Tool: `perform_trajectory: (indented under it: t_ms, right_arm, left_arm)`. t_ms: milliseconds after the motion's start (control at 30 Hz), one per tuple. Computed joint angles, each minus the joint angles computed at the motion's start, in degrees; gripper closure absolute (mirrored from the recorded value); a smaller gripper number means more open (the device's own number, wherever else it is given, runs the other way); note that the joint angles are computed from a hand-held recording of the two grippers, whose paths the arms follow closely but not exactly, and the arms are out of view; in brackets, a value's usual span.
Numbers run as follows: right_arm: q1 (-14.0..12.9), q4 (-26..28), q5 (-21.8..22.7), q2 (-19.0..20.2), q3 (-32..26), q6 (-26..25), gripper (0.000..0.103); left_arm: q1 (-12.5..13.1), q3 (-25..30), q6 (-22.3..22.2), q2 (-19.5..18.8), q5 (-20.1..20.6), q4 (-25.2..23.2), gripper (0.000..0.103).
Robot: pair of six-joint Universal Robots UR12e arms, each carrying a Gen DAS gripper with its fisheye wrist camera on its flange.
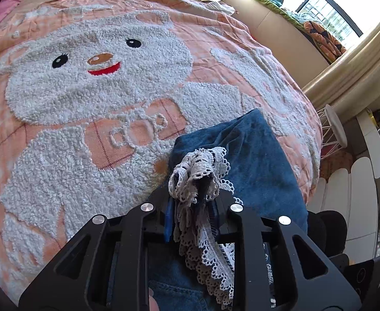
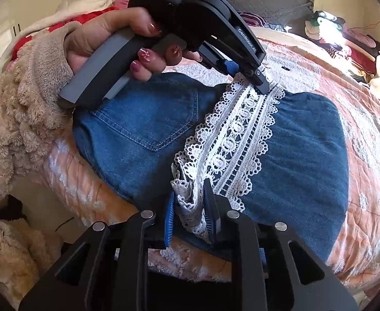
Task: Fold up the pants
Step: 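Lay the lace hem onto the waistband with the left tool and open it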
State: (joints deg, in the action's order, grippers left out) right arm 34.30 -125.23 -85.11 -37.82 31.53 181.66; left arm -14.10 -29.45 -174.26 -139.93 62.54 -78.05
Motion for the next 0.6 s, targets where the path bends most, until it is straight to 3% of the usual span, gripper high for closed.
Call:
perform_trajectory:
  t_ms: [100,167,300,367,500,600]
  right_arm:
    - [-0.12,0.9,0.64,0.58,-1.23,0.04,0.075]
    - [-0.22,0.87,1.63,0.68,-1.45,0.18,0.066]
    - [-0.88,-2.55,4.6,-0.49,0.2,2.24,0.063]
    - [-1.23,-6.56,4.4,-2.23,3.07,3.88,0.058]
    - [-1.93,-12.13,2.58,-4.6,7.12,7.14,0.055]
    - [-2.09,-13.32,-0.97,-5.96,9.73,8.92,0.055]
  left_arm:
    - [0.08,-0.61,-0.98,-0.04,0.18,0.78,0.08]
    - [-0.05,-0.59,-1.13,-0.16,0.53,1.15,0.079]
    - [0.13,-1.57,-2.18,0.53,-0.15,2.85,0.073]
    - [0.3,-3.67,-3.19,1.85,0.43,5.79,0.065]
    - [0.41,-8.01,-5.44,4.71,3.58,13.16,0.063]
    - [-0.41,-11.95,-3.4,7.32,5.7,18.57,0.061]
